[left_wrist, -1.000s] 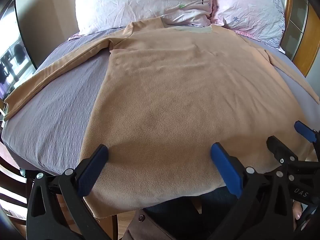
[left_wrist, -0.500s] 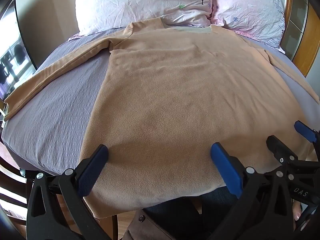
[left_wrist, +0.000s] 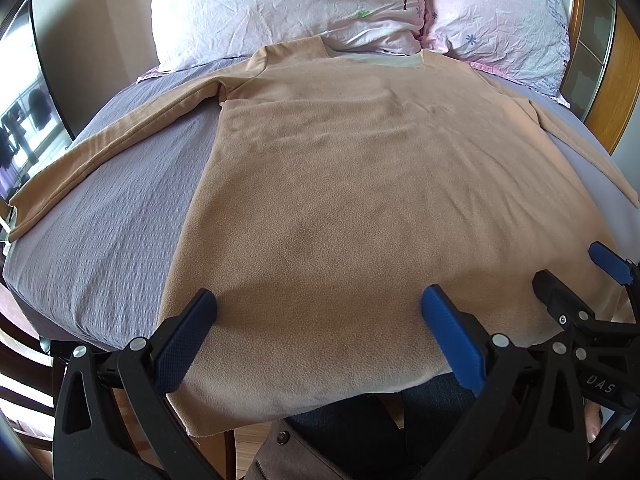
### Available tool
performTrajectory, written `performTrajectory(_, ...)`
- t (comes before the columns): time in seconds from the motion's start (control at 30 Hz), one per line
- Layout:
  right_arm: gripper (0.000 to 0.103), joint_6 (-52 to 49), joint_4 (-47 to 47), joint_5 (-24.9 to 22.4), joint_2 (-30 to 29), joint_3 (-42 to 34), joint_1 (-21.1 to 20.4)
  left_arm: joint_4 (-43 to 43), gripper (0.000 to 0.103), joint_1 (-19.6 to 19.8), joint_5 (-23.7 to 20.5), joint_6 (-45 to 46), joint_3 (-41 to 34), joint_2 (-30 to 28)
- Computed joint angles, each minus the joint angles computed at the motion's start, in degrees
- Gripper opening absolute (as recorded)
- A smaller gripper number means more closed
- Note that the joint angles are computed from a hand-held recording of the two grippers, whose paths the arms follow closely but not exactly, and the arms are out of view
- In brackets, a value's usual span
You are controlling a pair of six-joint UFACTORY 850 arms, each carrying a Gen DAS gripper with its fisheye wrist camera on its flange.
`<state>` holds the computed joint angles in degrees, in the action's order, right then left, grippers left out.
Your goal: Fold small clothes
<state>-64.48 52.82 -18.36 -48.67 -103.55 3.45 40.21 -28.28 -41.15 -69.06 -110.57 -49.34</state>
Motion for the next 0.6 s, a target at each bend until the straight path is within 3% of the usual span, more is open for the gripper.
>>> performTrajectory(0.6, 0.101, -1.54, 1.53, 0.22, 0.24, 0.45, -0.08, 0.19, 0.102, -0.01, 0.04, -0.16, 0.04, 0.02)
